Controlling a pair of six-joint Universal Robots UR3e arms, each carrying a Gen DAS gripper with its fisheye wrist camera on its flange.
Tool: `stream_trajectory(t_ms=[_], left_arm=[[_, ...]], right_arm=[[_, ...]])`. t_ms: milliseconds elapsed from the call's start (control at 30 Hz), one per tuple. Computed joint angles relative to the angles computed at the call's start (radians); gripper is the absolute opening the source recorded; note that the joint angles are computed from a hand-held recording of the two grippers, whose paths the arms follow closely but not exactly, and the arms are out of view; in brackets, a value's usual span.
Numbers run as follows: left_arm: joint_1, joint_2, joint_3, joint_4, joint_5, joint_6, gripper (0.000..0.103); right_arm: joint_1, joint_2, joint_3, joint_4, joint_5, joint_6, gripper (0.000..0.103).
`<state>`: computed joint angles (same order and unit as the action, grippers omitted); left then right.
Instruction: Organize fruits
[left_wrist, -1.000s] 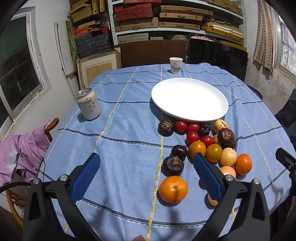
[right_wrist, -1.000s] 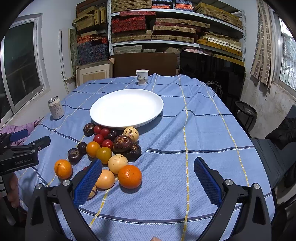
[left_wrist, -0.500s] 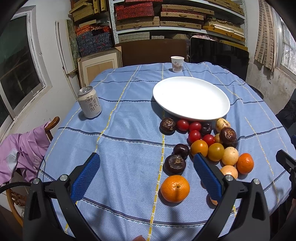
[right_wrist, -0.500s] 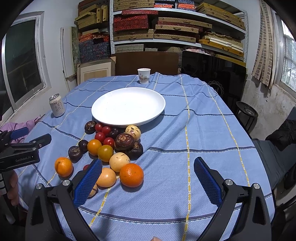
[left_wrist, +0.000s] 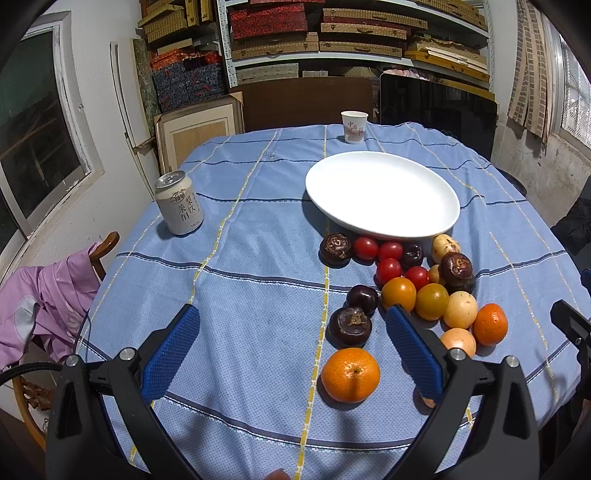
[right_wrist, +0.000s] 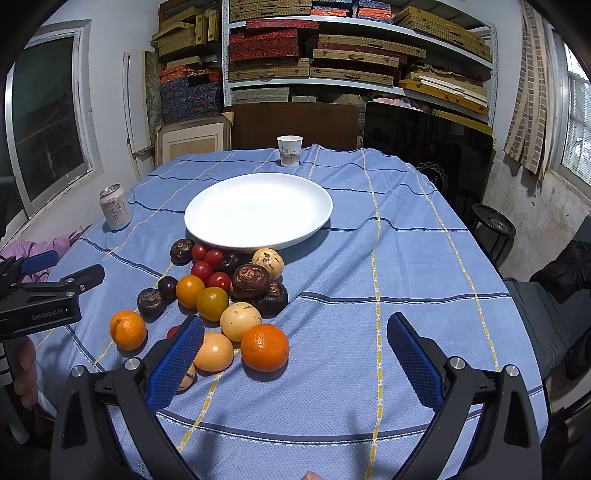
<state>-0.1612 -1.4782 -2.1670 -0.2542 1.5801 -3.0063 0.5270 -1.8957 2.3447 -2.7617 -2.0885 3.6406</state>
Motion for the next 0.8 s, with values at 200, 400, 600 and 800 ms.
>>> stream_trajectory(t_ms=[200,400,600,800], left_arm=[[0.0,-0.001,0.001,0.0,0.0,-0.001,0.099],[0.001,-0.003,-0.005,0.007,0.0,0.003,0.099],[-0.003,-0.007,-0.005,0.006,0.004,0.003,0.099],[-0.003,-0.008,-0.005,0.006,0.004,0.004,0.099]], right_arm=[[-0.001,0.0,0.001,-0.001,0.002,-0.001,0.1],[0.005,0.003,-0.003,0.004,-0.001,0.002,0.1],[0.005,0.004,-0.002,0.002,-0.001,0.002,0.1],[0.01,0.01,-0.003,-0.002,-0.007,0.004,0.1]])
